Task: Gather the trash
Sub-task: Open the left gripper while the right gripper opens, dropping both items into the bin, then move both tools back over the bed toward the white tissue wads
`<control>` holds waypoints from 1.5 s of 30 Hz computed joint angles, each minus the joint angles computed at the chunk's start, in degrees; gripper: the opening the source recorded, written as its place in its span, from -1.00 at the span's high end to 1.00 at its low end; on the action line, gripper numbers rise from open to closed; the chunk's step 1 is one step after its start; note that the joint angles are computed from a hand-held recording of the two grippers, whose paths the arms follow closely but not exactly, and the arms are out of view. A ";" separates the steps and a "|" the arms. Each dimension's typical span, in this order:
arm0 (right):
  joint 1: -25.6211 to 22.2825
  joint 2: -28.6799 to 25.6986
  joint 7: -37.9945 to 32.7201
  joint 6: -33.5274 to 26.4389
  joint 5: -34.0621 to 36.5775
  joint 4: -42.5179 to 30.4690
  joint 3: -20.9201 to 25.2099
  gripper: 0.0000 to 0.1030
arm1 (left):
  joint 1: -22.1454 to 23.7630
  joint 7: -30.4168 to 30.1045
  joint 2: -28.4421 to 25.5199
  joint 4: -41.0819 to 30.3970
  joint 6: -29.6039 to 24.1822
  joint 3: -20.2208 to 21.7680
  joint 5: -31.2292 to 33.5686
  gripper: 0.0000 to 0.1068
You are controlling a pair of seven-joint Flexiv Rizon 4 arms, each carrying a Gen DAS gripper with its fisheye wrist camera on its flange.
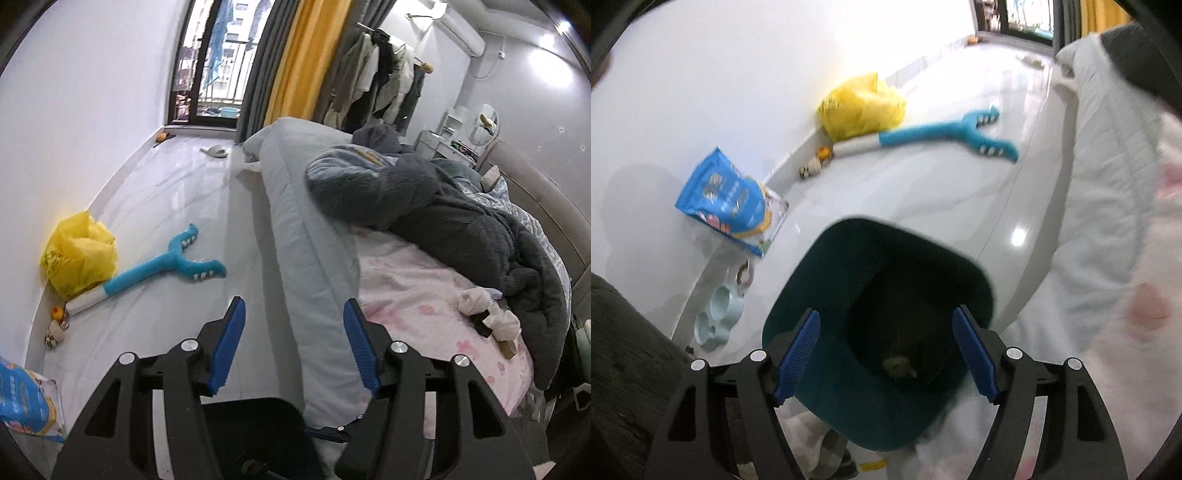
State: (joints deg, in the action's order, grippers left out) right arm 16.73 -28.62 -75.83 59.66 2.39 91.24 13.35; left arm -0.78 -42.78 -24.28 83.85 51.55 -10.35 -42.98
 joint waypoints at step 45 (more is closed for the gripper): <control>-22.10 29.74 33.55 20.29 -43.54 35.87 -12.96 -0.64 | -13.17 0.96 -1.23 0.25 0.96 -5.11 2.60 -0.56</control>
State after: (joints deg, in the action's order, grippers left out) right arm -5.37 1.12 -42.28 79.95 -41.15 127.11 0.39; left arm -13.95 -41.82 -25.50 84.09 52.51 -15.46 -40.37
